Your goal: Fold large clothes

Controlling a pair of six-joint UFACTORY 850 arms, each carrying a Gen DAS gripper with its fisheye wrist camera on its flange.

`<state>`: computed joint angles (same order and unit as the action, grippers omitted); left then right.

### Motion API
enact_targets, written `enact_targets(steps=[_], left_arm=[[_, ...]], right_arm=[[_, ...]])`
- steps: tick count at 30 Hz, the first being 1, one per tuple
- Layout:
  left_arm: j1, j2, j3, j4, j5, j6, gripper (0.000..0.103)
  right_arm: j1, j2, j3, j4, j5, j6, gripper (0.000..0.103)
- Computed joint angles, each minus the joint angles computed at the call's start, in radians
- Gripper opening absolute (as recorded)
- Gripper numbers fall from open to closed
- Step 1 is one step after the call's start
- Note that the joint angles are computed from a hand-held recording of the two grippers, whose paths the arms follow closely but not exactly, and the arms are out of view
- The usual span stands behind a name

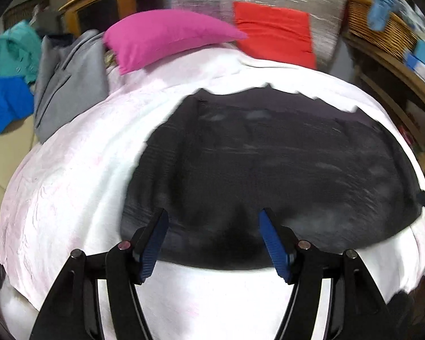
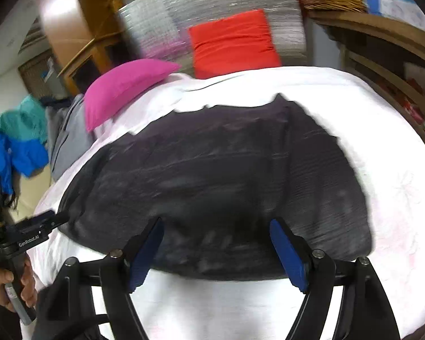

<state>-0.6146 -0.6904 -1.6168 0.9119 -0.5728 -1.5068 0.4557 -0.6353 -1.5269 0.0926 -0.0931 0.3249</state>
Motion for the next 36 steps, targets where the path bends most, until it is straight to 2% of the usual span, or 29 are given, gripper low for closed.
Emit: enact_targets(steps=[2,4,5,6,8,10,11,13,14,17,18,19,20,21,22,23,25,31,33,36], left_arm=[[0.047,0.003,0.011,-0.040,0.029,-0.015,0.075],[0.088,0.005,0.025,-0.047,0.063,-0.067,0.077],[0.113,0.000,0.026,-0.086,0.087,-0.060,0.077],[0.132,-0.006,0.022,-0.148,0.118,-0.011,0.077],[0.175,-0.024,0.012,-0.346,0.215,0.184,0.077],[0.196,-0.040,-0.010,-0.484,0.253,0.348,0.077],[0.208,-0.055,-0.033,-0.564,0.266,0.453,0.077],[0.225,-0.086,-0.085,-0.684,0.256,0.594,0.078],[0.233,-0.110,-0.123,-0.762,0.237,0.687,0.078],[0.255,-0.195,-0.246,-1.021,0.156,0.983,0.079],[0.258,-0.221,-0.283,-1.081,0.130,1.047,0.079],[0.257,-0.247,-0.322,-1.098,0.105,1.071,0.079],[0.253,-0.255,-0.330,-1.074,0.107,1.060,0.075],[0.251,-0.256,-0.330,-1.092,0.119,1.088,0.049],[0.244,-0.256,-0.335,-1.085,0.118,1.075,0.030],[0.236,-0.252,-0.346,-1.035,0.105,1.032,0.026],[0.206,-0.225,-0.339,-0.839,0.097,0.880,0.019],[0.144,-0.047,-0.159,-0.415,0.222,0.461,0.018],[0.131,-0.019,-0.100,-0.370,0.238,0.396,0.019],[0.128,-0.016,-0.033,-0.423,0.267,0.410,0.019]], right_arm=[[-0.039,-0.011,-0.017,0.145,-0.015,-0.116,0.085],[-0.085,-0.037,-0.045,0.247,-0.027,-0.196,0.086],[-0.113,-0.067,-0.081,0.352,-0.065,-0.281,0.088],[-0.131,-0.089,-0.105,0.456,-0.092,-0.371,0.088],[-0.171,-0.151,-0.185,0.666,-0.184,-0.547,0.089],[-0.204,-0.217,-0.275,0.824,-0.290,-0.692,0.089],[-0.212,-0.243,-0.315,0.840,-0.324,-0.708,0.089],[-0.222,-0.302,-0.411,0.763,-0.368,-0.635,0.089],[-0.226,-0.330,-0.454,0.745,-0.395,-0.614,0.089],[-0.239,-0.465,-0.655,0.722,-0.567,-0.542,0.089],[-0.235,-0.516,-0.734,0.687,-0.624,-0.496,0.089],[-0.228,-0.538,-0.770,0.667,-0.643,-0.488,0.088],[-0.219,-0.534,-0.767,0.659,-0.627,-0.516,0.079],[-0.216,-0.546,-0.791,0.690,-0.652,-0.546,0.045],[-0.211,-0.553,-0.817,0.679,-0.670,-0.535,0.038],[-0.201,-0.547,-0.830,0.628,-0.671,-0.521,0.029],[-0.183,-0.525,-0.852,0.541,-0.674,-0.502,0.025],[-0.162,-0.332,-0.681,0.517,-0.556,-0.605,0.022],[-0.168,-0.290,-0.600,0.545,-0.523,-0.622,0.022],[-0.167,-0.268,-0.497,0.558,-0.487,-0.625,0.022]])
